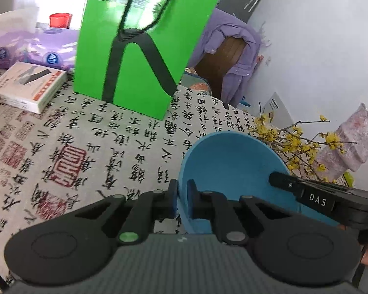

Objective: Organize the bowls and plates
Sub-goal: 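Carry the blue bowl with both tools across the tablecloth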

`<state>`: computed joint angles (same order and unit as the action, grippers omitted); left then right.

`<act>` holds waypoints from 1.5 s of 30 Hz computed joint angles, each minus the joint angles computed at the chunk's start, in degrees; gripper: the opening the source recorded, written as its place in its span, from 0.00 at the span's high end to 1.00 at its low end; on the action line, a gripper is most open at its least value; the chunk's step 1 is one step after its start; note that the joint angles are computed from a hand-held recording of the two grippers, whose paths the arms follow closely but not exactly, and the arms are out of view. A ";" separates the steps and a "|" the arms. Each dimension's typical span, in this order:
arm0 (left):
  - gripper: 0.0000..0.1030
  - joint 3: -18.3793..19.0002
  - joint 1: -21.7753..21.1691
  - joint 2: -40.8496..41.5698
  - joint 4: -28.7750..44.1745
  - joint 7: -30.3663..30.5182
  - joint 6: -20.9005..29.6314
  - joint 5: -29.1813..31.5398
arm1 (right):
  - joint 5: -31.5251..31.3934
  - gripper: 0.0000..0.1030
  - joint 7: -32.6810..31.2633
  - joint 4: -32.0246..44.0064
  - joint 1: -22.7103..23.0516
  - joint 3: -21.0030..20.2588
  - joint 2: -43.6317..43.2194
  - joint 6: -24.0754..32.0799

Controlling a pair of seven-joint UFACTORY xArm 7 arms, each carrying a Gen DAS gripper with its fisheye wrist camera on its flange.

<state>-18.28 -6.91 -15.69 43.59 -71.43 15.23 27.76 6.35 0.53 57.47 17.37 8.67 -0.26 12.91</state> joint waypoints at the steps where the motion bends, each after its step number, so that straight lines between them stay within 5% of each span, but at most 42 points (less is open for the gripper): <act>1: 0.92 -0.12 -0.02 -1.11 -0.41 -0.12 0.46 0.22 | -1.56 0.95 1.59 -0.21 0.09 0.14 -0.50 -0.07; 8: 0.92 -0.38 -3.14 -14.38 -5.54 4.51 6.11 -4.84 | -1.76 0.95 6.22 -6.29 1.41 1.24 -10.36 0.18; 16: 0.92 -4.55 -9.57 -37.37 -15.28 6.12 16.74 -14.20 | -0.04 0.95 11.86 -21.80 6.41 2.41 -32.30 2.82; 26: 0.92 -19.01 -22.08 -56.68 -18.74 -2.86 35.25 -21.25 | 1.33 0.93 29.92 -43.59 15.26 10.71 -71.79 17.76; 32: 0.92 -26.60 -27.98 -59.35 -15.61 -8.59 45.10 -23.59 | 1.32 0.93 41.41 -49.34 25.67 16.34 -91.28 31.91; 40: 0.92 -30.39 -32.91 -57.61 -14.56 -15.04 49.82 -26.74 | -0.30 0.91 50.04 -49.56 33.08 24.00 -98.98 40.06; 45: 0.92 -30.99 -33.90 -56.58 -13.73 -17.30 50.47 -25.82 | -0.95 0.91 52.94 -49.87 36.19 24.84 -100.96 43.41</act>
